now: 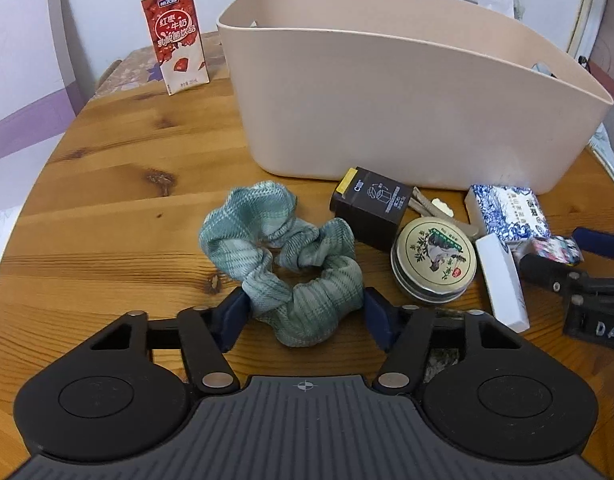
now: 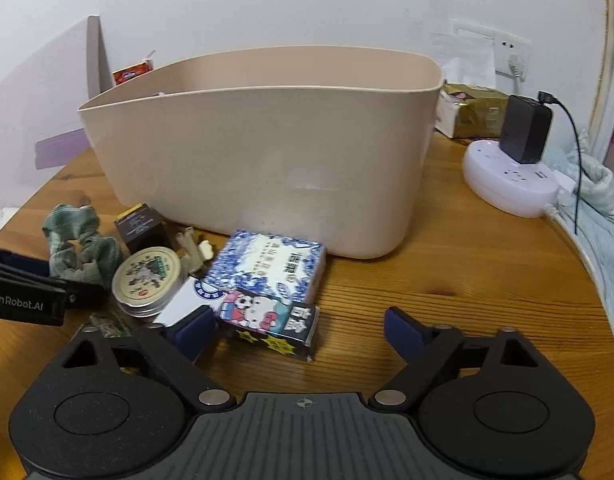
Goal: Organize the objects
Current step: 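Grasp the scrunchie with left tool while right tool grasps the Hello Kitty box, then carry scrunchie and Hello Kitty box into the beige bin and release both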
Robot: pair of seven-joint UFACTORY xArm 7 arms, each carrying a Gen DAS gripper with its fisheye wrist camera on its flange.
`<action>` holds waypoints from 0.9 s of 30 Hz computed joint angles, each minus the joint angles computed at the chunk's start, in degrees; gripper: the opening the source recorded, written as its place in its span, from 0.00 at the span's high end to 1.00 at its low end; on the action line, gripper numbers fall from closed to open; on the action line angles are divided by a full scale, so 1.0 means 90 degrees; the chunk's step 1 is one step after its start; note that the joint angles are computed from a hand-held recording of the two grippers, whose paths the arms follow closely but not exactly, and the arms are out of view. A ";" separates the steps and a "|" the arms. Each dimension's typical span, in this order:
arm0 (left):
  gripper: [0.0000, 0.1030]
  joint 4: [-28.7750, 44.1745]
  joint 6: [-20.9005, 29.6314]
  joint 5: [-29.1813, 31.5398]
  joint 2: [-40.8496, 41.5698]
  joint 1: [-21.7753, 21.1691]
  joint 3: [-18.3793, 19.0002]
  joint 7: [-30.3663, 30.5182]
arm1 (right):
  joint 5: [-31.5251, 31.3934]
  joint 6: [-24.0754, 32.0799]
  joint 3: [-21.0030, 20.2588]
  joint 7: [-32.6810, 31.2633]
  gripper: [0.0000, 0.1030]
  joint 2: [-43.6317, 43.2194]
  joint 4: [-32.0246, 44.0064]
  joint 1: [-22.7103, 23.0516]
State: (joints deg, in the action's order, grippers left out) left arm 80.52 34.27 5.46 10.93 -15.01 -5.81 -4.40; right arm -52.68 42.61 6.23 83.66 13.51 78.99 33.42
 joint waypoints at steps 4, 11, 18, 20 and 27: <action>0.62 0.0054 -0.0047 -0.0196 0.0039 0.0051 -0.0037 0.0168 | 0.0076 -0.0011 -0.0005 0.0089 0.48 -0.0088 -0.0111 -0.0033; 0.82 -0.0050 -0.0136 -0.0098 -0.0042 0.0004 0.0016 -0.0029 | 0.0053 -0.0034 0.0090 0.0071 0.51 -0.0210 -0.0232 -0.0045; 0.84 -0.0473 -0.0489 0.0035 -0.0517 0.0031 -0.0007 -0.0109 | -0.0228 0.0195 0.0214 0.0078 0.51 -0.0465 -0.0287 0.0023; 0.84 -0.0589 -0.0608 0.0066 -0.0693 0.0038 -0.0028 -0.0092 | -0.0333 0.0256 0.0273 0.0106 0.51 -0.0586 -0.0312 0.0020; 0.84 -0.0764 -0.0950 0.0223 -0.1196 0.0056 -0.0112 -0.0076 | -0.0801 0.0537 0.0510 0.0213 0.51 -0.0985 -0.0314 -0.0045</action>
